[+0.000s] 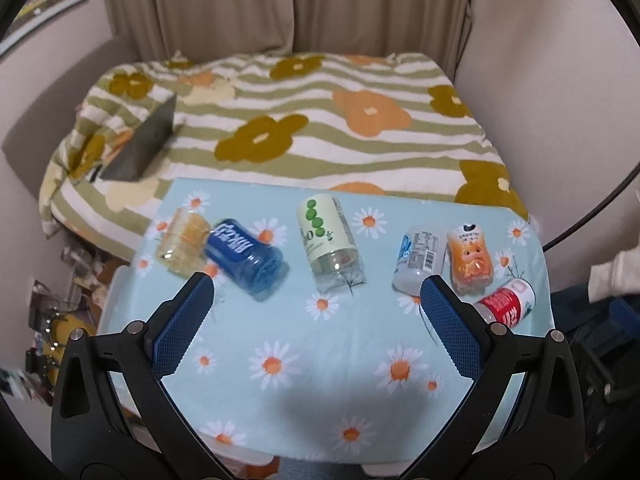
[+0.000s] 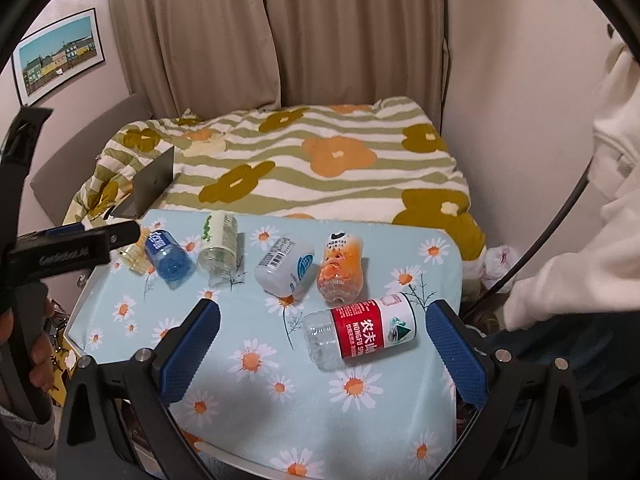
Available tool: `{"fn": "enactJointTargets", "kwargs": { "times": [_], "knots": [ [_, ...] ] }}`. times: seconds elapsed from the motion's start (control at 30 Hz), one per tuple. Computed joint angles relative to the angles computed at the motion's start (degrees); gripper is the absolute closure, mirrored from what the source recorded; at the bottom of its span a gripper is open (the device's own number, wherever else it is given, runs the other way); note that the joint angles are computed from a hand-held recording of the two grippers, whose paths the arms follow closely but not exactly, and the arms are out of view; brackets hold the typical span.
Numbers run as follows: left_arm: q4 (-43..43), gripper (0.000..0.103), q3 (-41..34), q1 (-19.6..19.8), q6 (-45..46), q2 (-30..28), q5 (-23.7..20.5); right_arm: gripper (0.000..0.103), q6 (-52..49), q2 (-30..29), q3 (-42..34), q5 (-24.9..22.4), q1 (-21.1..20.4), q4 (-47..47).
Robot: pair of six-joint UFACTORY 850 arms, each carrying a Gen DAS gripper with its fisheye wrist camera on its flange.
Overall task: Flip cup upright
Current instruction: 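Reach the left gripper to the lying pale green dotted cup and close on it, then lift the green dotted cup with the left gripper and tilt it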
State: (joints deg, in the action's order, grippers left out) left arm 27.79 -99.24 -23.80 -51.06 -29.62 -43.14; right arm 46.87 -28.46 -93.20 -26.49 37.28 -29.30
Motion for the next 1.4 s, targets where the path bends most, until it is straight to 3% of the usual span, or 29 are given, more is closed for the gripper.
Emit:
{"fn": "enactJointTargets", "kwargs": {
  "times": [0.2,0.4,0.77,1.0,1.17,1.4],
  "knots": [
    [-11.0,0.0,-10.7,3.8,10.8,-9.3,-2.2,0.0,-2.6,-5.4,-6.8,-4.5,-1.1,4.0],
    [-20.0,0.0,-21.6,6.4,20.0,-18.8,-7.3,0.0,-4.5,-12.3,-15.3,-9.6,-2.2,7.7],
    [-25.8,0.0,-41.6,8.1,28.4,-34.4,-18.5,0.0,-6.1,-22.6,-28.8,-17.9,-2.5,11.0],
    [-27.2,0.007,-49.1,8.5,30.3,-39.7,-23.0,0.0,-6.3,-26.3,-34.1,-21.2,-2.5,12.2],
    [-28.2,0.022,-52.5,8.6,31.1,-42.1,-24.9,0.0,-6.0,-27.4,-35.6,-22.0,-2.6,12.3],
    [-29.1,0.027,-47.9,8.5,32.9,-39.5,-22.0,0.0,-4.9,-27.7,-36.0,-22.3,-2.5,12.2]
  ]
}}
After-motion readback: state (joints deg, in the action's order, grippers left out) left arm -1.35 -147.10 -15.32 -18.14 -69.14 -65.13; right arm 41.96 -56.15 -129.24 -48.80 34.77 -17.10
